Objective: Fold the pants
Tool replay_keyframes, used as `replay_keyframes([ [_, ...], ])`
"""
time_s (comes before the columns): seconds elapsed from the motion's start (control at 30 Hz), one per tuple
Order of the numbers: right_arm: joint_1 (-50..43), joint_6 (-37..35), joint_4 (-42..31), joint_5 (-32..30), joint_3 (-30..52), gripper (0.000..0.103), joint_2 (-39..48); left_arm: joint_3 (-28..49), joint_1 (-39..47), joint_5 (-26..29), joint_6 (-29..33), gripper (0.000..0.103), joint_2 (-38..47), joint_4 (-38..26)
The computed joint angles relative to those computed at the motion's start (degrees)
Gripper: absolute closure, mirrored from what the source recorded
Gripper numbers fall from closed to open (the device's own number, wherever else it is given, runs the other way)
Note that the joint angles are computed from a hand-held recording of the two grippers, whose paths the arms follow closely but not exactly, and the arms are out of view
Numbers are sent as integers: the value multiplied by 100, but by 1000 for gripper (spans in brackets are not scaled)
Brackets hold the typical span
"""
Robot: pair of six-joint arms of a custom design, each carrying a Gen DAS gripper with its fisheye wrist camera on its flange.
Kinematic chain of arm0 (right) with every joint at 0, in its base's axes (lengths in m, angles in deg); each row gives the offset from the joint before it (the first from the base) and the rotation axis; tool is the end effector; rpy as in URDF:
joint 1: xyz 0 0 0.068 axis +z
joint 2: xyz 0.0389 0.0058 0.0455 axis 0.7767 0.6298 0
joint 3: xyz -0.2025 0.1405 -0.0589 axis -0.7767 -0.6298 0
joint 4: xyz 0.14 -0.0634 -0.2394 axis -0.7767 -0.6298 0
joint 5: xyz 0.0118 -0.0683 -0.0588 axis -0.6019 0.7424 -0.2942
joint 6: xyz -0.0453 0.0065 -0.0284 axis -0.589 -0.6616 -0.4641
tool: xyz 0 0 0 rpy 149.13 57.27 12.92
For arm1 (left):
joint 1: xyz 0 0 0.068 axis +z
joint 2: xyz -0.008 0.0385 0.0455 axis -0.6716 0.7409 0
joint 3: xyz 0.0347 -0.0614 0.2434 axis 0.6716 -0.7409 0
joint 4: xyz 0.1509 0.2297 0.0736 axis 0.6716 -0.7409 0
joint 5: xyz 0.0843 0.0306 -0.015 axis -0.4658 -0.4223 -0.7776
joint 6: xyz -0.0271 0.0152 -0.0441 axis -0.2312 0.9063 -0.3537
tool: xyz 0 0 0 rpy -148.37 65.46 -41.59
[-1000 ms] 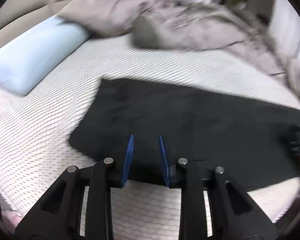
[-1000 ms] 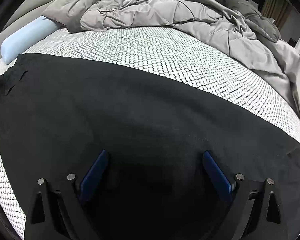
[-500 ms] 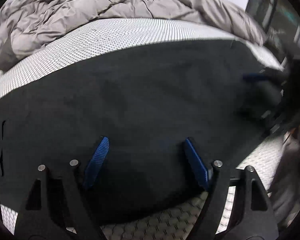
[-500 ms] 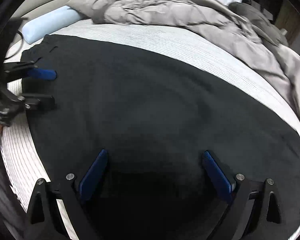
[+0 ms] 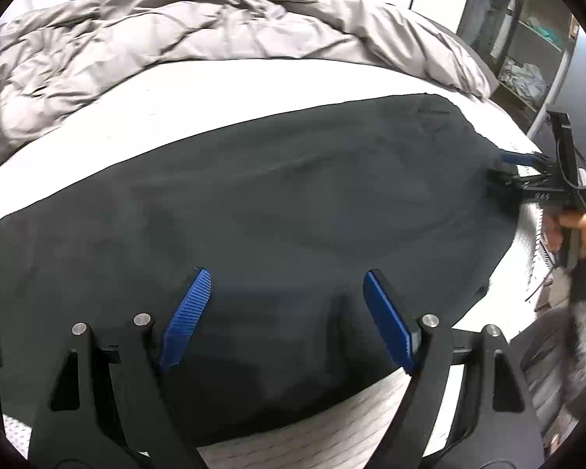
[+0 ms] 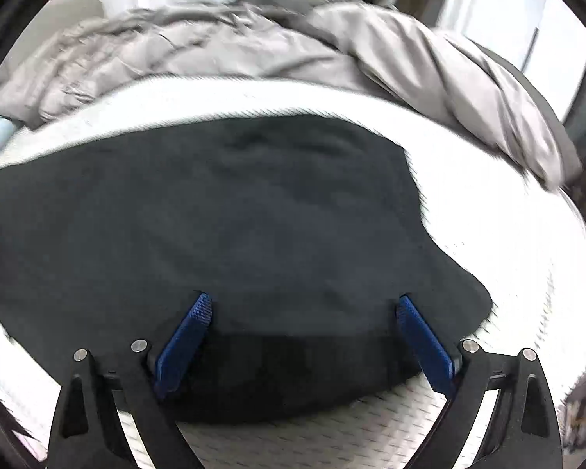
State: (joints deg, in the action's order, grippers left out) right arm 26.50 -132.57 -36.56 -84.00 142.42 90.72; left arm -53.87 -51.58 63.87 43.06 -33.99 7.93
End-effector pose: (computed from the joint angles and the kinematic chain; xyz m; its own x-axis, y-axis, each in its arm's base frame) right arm 0.2735 -0.1091 0.2201 -0.6882 -0.3854 -0.6146 -0.3940 0.9100 -0.1295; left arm 0.2114 -0.0401 0.2006 -0.7818 0.0563 -0.6210 0.1929 0.9689 -0.1550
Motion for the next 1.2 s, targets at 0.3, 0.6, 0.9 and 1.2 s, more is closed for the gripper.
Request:
replay_keyframes([
  [0.3,1601,-213,135,631,-730,6,-430,527,-896,-369,-197,23,1445,383],
  [0.6,-632,-377,1182,983,-109,4,427,384,-665,-328,-48,21,1329,416],
  [0.9,-889,-46,-96,-577,655,12,518,641,-878,-148,-250,21,1343,567],
  [1.2,-415,-823,1018,636,-94,25,322,768,-748,-241,-176,21,1931,554],
])
